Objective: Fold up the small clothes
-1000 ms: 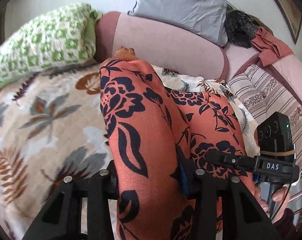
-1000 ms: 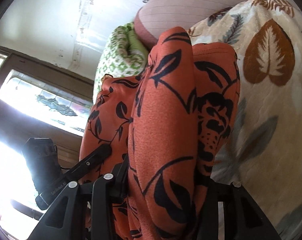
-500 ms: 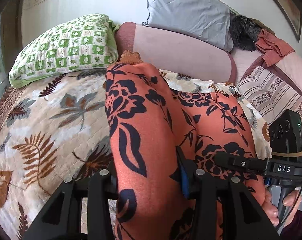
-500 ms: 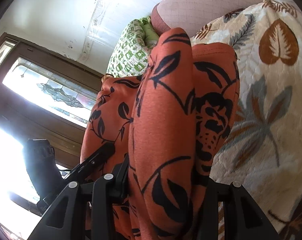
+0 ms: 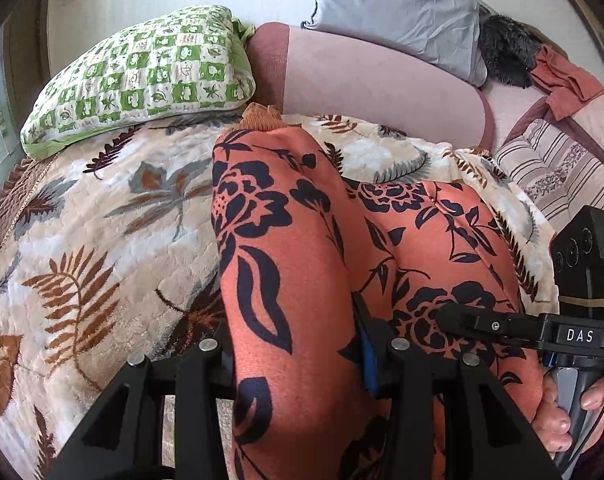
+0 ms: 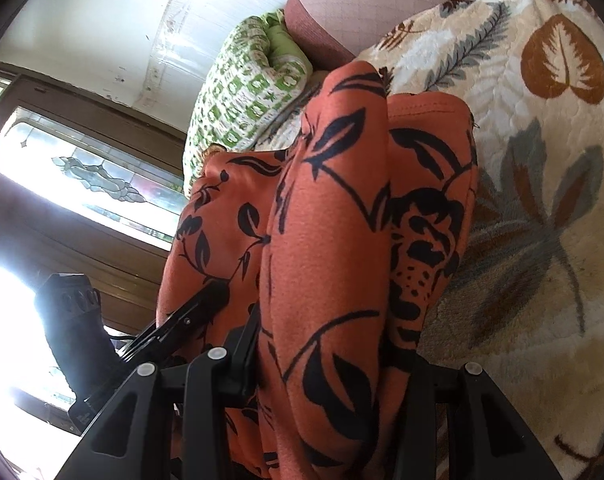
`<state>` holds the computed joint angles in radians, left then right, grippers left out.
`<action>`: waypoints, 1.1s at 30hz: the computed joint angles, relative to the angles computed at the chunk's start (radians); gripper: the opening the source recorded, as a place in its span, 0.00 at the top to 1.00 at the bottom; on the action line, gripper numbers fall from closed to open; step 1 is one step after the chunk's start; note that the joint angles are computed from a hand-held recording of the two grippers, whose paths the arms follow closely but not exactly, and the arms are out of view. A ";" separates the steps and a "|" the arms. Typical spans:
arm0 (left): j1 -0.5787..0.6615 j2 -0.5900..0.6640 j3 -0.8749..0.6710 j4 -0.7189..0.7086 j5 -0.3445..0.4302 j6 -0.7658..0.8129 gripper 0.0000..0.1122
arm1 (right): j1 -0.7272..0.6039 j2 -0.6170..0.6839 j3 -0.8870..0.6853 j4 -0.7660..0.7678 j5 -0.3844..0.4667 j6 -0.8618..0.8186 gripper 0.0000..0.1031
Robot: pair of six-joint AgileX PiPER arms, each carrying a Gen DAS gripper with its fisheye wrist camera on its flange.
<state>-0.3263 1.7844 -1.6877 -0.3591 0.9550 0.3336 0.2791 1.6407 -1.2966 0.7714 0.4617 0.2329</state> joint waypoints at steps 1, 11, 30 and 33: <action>-0.003 0.004 -0.002 0.006 0.000 -0.003 0.60 | -0.002 0.004 -0.007 -0.018 0.007 0.021 0.58; -0.015 0.051 -0.023 0.043 0.010 -0.020 0.60 | 0.001 0.041 -0.069 -0.070 0.049 0.103 0.58; -0.031 0.101 -0.041 0.103 0.019 -0.069 0.57 | 0.012 0.112 -0.176 -0.195 0.120 0.249 0.58; -0.038 0.103 -0.038 0.127 0.012 -0.088 0.52 | 0.011 0.121 -0.176 -0.195 0.121 0.251 0.58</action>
<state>-0.3645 1.8872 -1.7261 -0.2325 0.9672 0.2458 0.2899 1.7613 -1.4726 0.5760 0.5830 0.4837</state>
